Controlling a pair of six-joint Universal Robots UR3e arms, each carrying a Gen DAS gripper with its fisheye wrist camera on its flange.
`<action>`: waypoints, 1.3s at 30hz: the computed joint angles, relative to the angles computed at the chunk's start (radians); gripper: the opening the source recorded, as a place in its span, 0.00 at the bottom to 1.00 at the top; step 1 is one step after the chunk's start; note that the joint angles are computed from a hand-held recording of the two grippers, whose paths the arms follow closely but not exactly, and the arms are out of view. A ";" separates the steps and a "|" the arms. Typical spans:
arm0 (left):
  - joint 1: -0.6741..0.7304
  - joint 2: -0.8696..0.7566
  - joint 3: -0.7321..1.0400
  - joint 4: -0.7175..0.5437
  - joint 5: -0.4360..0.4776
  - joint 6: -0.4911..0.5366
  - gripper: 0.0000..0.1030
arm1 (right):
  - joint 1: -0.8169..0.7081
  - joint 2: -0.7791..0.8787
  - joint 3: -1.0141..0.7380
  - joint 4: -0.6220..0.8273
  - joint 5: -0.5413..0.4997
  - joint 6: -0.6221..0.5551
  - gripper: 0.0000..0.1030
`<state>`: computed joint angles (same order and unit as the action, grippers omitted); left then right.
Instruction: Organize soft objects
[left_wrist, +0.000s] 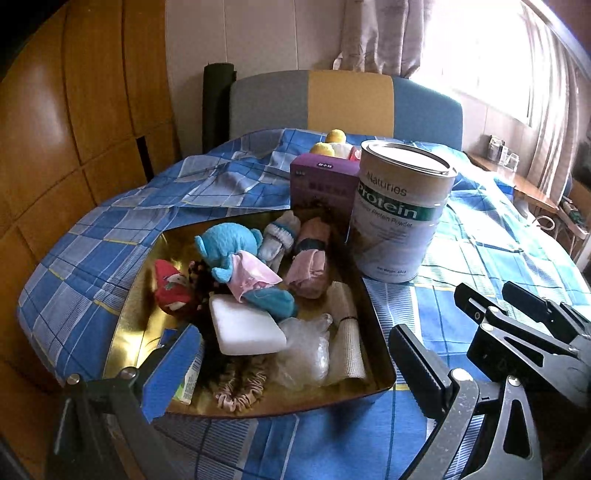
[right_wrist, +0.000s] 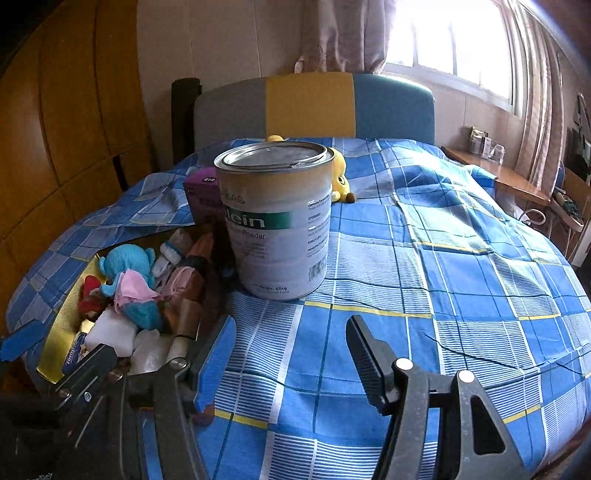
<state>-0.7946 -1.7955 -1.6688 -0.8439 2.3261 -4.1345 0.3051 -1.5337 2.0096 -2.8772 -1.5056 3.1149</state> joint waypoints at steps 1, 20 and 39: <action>0.000 0.000 0.001 -0.002 -0.001 0.000 1.00 | 0.001 0.001 0.000 0.001 -0.001 0.000 0.61; 0.004 0.029 -0.032 0.002 -0.008 -0.007 1.00 | 0.016 0.005 -0.003 0.008 -0.008 -0.004 0.61; -0.004 0.039 -0.050 0.027 0.005 -0.010 1.00 | 0.023 0.006 -0.002 0.016 -0.012 -0.012 0.61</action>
<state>-0.7986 -1.7561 -1.7184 -0.8173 2.3316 -4.1444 0.3282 -1.5274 2.0075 -2.8608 -1.5175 3.1030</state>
